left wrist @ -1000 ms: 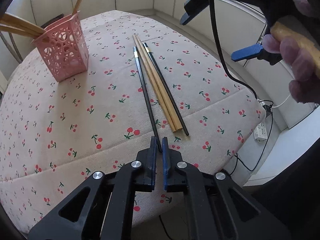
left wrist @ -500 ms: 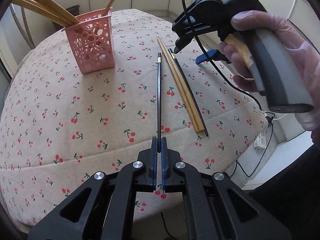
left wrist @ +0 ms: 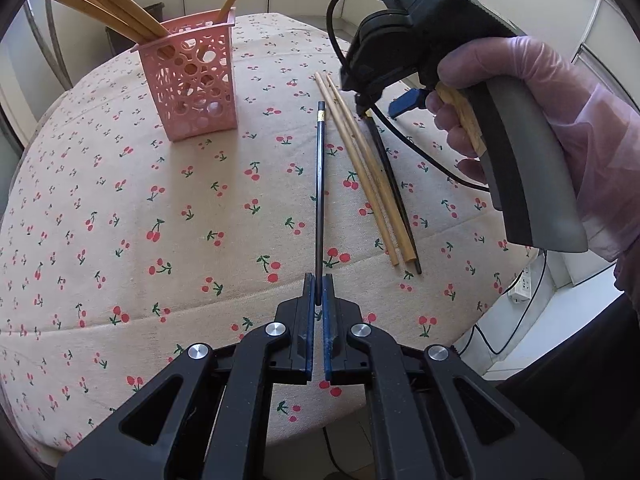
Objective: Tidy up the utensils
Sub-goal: 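Lift the chopstick with the left gripper while the right gripper grasps and lifts another chopstick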
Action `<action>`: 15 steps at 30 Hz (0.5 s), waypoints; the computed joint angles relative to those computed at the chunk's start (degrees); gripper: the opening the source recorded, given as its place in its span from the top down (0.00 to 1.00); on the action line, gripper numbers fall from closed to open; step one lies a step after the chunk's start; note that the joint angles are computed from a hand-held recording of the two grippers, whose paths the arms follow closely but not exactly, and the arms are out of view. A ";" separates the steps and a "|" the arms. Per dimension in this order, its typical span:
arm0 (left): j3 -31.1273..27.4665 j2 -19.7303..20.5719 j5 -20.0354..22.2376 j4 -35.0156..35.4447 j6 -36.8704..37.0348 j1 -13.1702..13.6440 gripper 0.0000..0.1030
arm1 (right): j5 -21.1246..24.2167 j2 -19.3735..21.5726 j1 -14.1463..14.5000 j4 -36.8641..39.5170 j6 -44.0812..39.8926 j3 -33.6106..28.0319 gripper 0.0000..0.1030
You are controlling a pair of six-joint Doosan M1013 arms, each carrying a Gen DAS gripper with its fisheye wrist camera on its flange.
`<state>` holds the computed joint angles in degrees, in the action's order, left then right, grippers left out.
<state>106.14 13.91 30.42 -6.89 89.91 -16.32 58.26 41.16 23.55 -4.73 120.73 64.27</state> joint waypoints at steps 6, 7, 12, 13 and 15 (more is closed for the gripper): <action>1.27 -1.82 -4.32 -3.15 2.86 0.49 0.97 | -6.73 -3.22 -2.74 11.60 -4.20 5.69 0.93; 1.47 -2.23 -5.25 -4.27 3.91 0.65 0.97 | -7.82 -3.97 -2.78 12.04 -4.47 6.64 0.93; 2.33 -4.38 -9.97 -9.12 8.71 1.13 0.97 | -15.33 -9.25 -2.80 16.25 -6.77 12.51 0.93; 2.47 -4.79 -11.04 -9.64 9.42 1.16 0.97 | -15.33 -9.25 -2.80 16.25 -6.77 12.51 0.93; 2.53 -5.38 -12.44 -10.45 10.61 1.19 0.97 | -17.69 -11.38 -2.77 17.35 -8.22 14.49 0.93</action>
